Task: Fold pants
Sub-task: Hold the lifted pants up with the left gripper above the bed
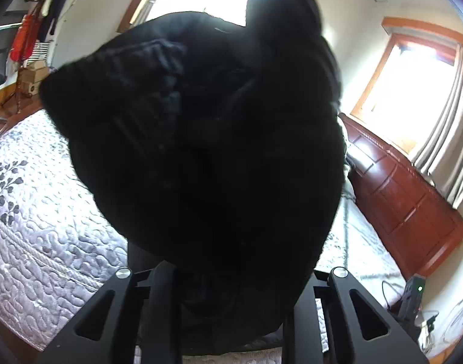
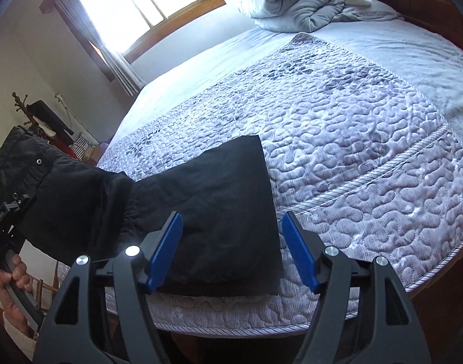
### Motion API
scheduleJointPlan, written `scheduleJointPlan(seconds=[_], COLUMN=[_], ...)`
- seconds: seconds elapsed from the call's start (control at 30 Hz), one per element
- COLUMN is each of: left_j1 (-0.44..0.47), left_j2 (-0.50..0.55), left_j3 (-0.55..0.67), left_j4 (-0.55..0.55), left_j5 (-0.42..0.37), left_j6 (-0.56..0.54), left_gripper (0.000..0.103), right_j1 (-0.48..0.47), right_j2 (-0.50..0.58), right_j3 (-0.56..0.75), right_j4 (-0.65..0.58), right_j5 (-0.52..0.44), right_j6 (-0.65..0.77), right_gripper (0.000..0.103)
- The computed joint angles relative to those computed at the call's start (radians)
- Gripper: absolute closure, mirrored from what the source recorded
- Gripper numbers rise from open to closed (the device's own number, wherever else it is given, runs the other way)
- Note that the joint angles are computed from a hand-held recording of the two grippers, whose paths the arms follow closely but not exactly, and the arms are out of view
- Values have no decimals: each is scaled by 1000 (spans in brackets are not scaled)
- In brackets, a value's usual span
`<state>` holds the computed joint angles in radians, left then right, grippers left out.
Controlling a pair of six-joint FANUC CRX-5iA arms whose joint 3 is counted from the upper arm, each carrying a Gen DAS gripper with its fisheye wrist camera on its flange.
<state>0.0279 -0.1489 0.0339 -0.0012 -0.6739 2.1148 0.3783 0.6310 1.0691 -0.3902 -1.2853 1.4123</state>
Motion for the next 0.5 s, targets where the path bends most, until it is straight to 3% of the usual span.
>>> scheduleJointPlan(seconds=[0.23, 0.3, 0.5], left_j1=[-50, -28, -23], left_j2=[53, 127, 156], left_j3=[54, 117, 154], left_j4=[-27, -5, -6], left_j5=[-60, -46, -96], left_j6=[-8, -44, -85], left_gripper=[80, 80, 80], right_j1=[-18, -21, -33], right_j2=[-20, -27, -42], right_j3=[-34, -45, -75], right_j4=[-7, -6, -9], right_j5=[24, 29, 46], right_j6=[-5, -8, -11], right_gripper=[34, 34, 34])
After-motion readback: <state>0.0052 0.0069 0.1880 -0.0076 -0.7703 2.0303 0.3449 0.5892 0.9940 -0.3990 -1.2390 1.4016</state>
